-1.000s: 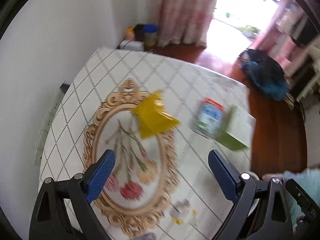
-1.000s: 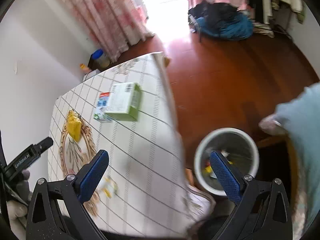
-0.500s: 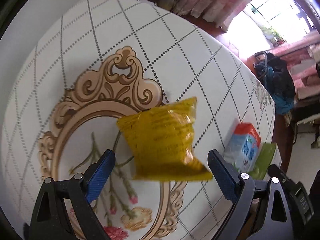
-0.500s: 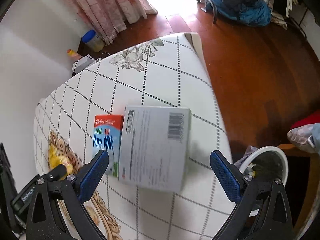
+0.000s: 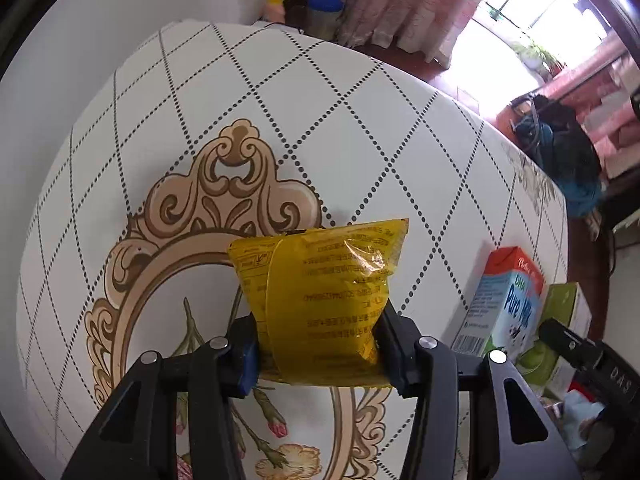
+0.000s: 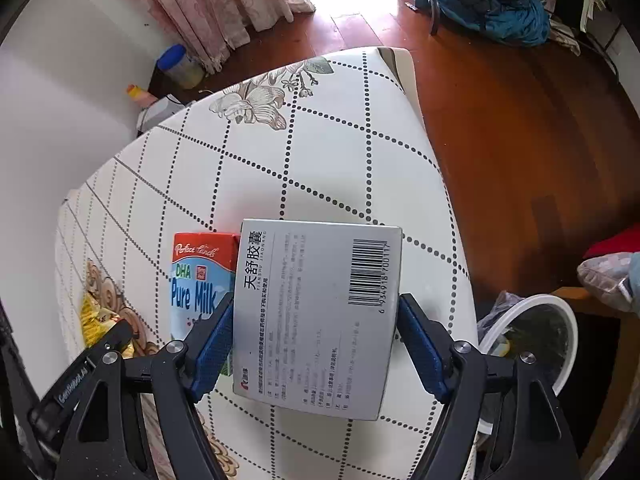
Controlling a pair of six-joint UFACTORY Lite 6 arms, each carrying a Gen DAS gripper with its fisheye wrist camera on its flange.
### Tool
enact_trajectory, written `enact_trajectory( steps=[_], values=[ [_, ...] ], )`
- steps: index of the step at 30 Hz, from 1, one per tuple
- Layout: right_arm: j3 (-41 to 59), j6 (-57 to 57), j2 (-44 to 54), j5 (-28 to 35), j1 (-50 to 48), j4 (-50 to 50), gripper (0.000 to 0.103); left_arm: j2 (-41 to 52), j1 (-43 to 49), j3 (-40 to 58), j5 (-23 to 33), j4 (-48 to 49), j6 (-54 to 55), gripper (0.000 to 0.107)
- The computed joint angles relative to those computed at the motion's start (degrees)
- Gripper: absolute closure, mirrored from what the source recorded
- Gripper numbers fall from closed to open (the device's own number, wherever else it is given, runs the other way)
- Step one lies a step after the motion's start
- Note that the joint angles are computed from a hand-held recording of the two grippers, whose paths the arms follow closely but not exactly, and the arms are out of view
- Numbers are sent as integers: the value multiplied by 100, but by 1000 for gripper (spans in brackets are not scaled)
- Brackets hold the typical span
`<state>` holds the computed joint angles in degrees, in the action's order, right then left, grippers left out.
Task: Collect trash
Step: 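Grasp yellow snack bag with left tool while right tool grasps white medicine box, then carry snack bag and medicine box over the white bin and open both tools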
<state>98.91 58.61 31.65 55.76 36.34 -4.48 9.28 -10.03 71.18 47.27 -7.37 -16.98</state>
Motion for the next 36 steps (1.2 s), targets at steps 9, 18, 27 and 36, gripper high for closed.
enact_trajectory(
  steps=[9, 18, 27, 36],
  values=[
    [289, -215, 210, 191, 13, -32, 26, -1, -248, -13, -106, 586, -204, 63],
    [-459, 158, -730, 31, 550, -595, 27, -1036, -820, -389, 32, 1445, -742, 64],
    [-1851, 1380, -2809, 627, 1689, -1798, 27, -2273, -2247, -174, 903, 1870, -1444, 64],
    [-3163, 3120, -5613, 2878, 3775, -2680, 27, -1765, -4959, 1507, 1863, 2770, -3256, 64]
  ],
)
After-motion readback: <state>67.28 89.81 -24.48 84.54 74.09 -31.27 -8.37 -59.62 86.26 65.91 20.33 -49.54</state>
